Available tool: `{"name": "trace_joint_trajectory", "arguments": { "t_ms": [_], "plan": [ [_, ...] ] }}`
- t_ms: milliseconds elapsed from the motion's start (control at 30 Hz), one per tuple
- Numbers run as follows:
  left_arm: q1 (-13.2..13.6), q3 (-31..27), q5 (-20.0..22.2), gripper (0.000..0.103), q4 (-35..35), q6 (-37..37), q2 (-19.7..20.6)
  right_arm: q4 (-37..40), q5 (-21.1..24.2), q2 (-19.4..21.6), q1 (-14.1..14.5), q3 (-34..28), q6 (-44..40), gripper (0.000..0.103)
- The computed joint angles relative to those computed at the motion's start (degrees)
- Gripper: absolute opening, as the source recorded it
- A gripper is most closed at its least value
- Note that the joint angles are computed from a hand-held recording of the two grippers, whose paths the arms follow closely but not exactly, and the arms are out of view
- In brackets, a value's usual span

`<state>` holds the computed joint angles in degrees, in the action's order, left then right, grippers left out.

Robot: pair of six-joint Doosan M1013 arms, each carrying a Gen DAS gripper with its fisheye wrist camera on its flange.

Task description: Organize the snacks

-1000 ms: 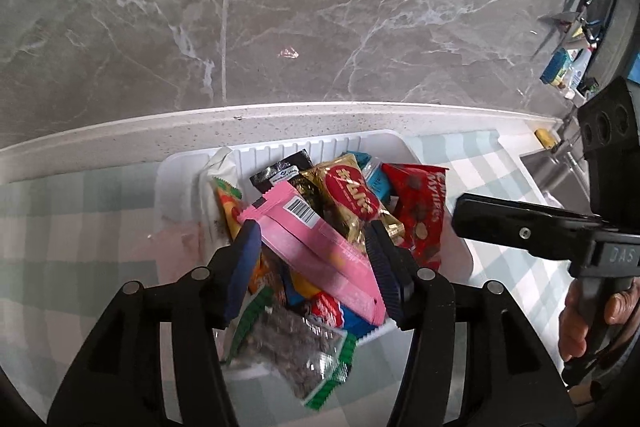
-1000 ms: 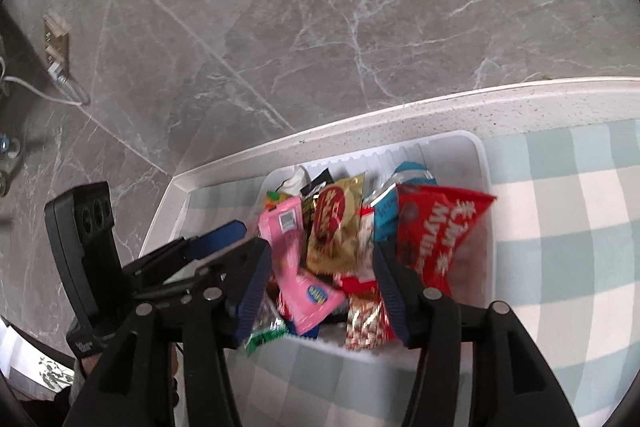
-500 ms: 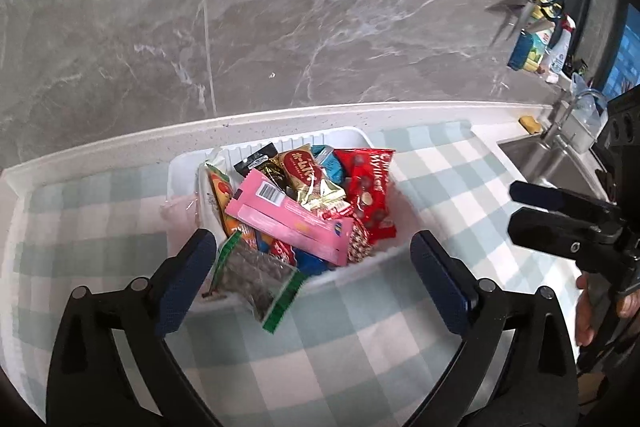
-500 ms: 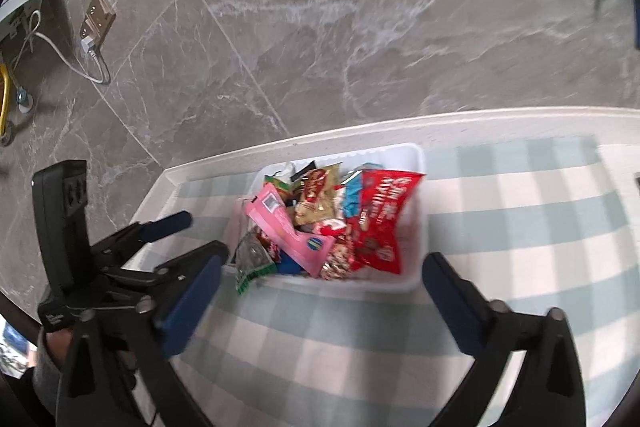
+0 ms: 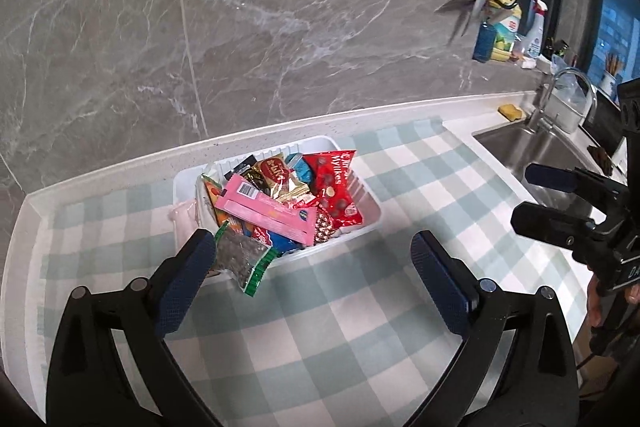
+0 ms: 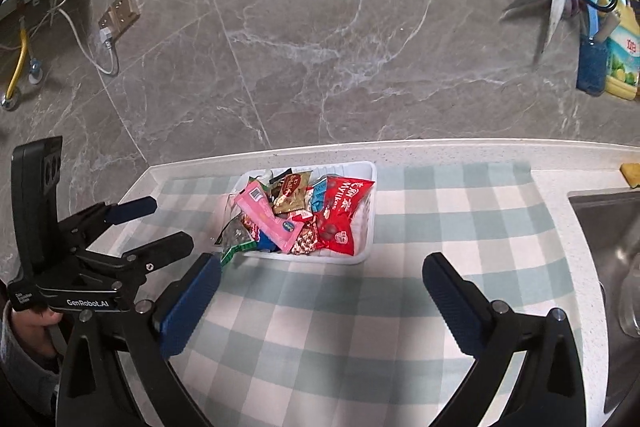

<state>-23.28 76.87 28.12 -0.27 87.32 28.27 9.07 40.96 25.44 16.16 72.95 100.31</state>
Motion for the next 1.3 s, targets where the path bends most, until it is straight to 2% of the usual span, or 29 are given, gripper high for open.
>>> {"name": "trace_joint_trajectory", "arguments": {
  "t_ms": [600,1300],
  "plan": [
    [-1.3,5.1,-3.1,0.099,0.9,1.0,-4.8,-3.3,-2.7,-5.0,1.2,5.2,4.8,0.103],
    [-1.6,6.7,-4.3,0.099,0.4,2.1,-6.1,-4.7,-4.2,-6.8,1.6,7.1,6.5,0.103]
  ]
}}
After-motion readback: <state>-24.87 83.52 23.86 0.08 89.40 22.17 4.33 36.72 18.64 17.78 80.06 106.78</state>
